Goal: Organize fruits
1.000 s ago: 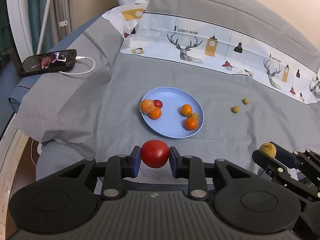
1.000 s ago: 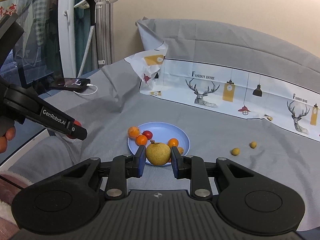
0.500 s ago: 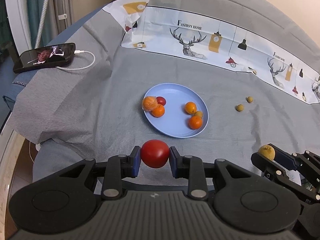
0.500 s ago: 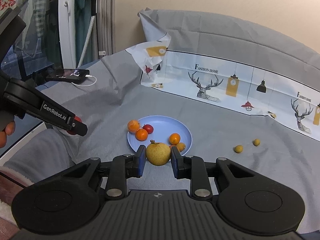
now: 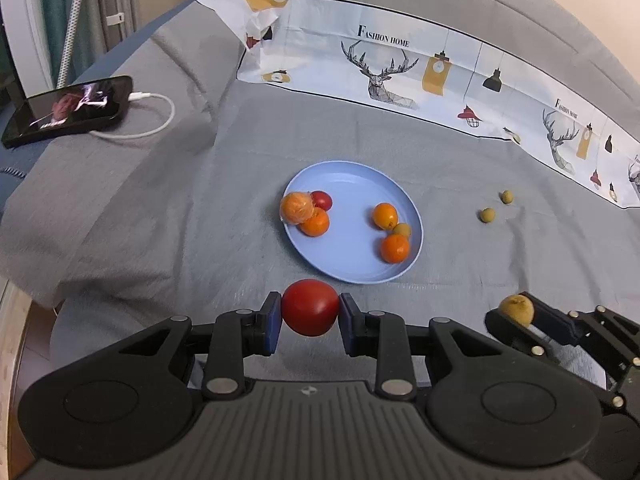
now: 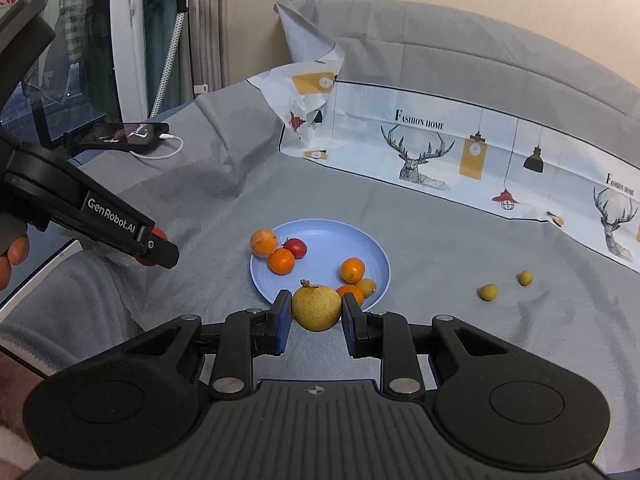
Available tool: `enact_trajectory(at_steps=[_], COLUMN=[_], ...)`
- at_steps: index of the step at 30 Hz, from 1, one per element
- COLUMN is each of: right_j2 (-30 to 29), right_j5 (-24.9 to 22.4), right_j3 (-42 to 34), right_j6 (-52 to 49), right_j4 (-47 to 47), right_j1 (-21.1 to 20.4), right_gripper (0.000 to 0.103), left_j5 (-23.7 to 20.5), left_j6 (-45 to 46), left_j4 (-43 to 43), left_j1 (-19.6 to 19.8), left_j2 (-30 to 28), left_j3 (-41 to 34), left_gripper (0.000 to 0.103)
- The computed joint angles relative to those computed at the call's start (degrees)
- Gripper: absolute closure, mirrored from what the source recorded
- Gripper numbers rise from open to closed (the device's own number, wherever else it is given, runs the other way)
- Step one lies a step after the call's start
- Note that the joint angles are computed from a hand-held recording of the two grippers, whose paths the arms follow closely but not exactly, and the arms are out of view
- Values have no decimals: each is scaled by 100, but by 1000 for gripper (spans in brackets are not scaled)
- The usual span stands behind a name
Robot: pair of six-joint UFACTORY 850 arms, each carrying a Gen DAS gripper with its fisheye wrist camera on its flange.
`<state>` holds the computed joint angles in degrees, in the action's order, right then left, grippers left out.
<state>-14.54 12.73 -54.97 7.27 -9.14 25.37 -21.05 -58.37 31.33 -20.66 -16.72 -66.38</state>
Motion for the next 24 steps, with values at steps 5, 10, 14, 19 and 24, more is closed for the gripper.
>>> enact_trajectory(at_steps=[5, 10, 14, 19, 24], right_j2=[-330, -776, -1186, -1729, -2147], right_j5=[-55, -222, -311, -448, -473], right_j3=[-307, -749, -1178, -1796, -2287], right_j6=[448, 1065, 1931, 3657, 5191], right_j4=[-371, -904, -1740, -3474, -4975], right_j1=[-77, -181, -237, -279, -327], right_gripper=[75, 75, 75, 75, 75], left_j5=[-68, -285, -513, -762, -986], left_j6=[424, 981, 1507, 1657, 1750], left_j4=[-320, -768, -1225, -1344, -1341], left_j1=[51, 134, 235, 370, 541], left_j2=[-409, -984, -1498, -2019, -2491], left_j3=[-468, -1081, -1622, -2232, -2803], left_gripper=[70, 70, 70, 70, 70])
